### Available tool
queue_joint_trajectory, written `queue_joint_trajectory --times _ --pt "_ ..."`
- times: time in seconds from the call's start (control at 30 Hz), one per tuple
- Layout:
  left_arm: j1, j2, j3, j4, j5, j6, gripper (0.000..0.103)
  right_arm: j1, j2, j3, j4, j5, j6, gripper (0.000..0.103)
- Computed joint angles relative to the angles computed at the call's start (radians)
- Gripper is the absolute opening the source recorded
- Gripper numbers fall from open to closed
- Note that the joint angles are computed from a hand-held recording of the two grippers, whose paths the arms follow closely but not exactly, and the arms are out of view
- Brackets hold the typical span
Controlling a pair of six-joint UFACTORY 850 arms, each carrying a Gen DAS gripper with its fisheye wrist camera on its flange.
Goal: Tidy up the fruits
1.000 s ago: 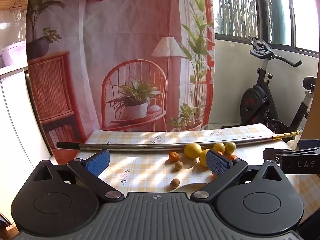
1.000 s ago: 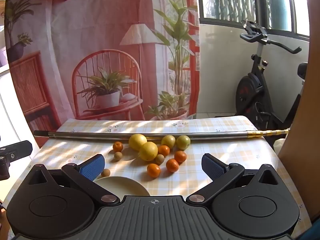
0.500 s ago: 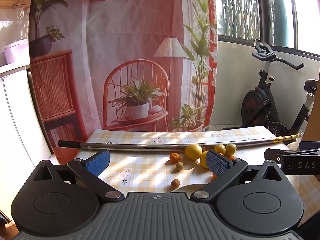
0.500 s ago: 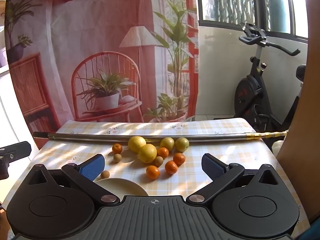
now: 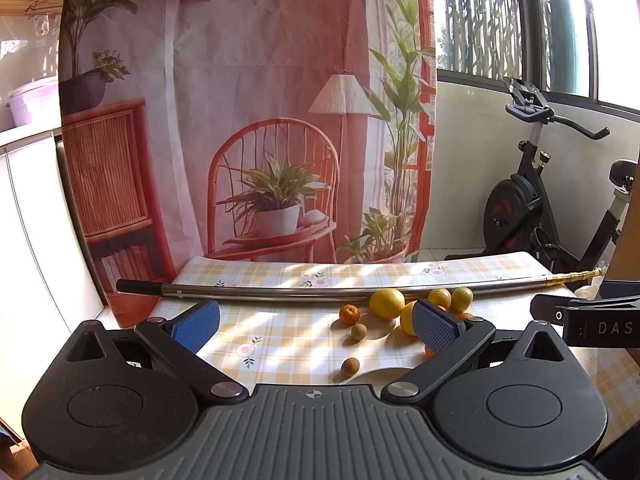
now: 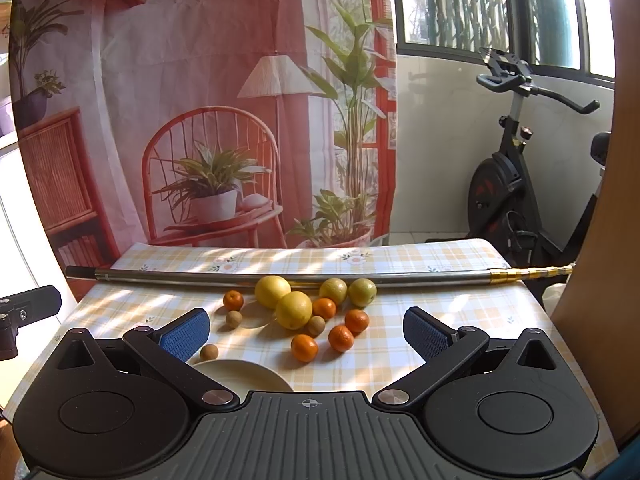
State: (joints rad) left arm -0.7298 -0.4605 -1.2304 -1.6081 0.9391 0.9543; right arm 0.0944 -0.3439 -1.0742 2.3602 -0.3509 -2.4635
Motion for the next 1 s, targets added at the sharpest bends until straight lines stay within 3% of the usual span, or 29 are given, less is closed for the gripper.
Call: queue_joint_trajectory --times 1.0 --pt "-0.003 0.008 0.006 0.012 0.019 -0.005 0.103 -0.001 0.001 0.004 0.017 -0.006 -0.019 0.103"
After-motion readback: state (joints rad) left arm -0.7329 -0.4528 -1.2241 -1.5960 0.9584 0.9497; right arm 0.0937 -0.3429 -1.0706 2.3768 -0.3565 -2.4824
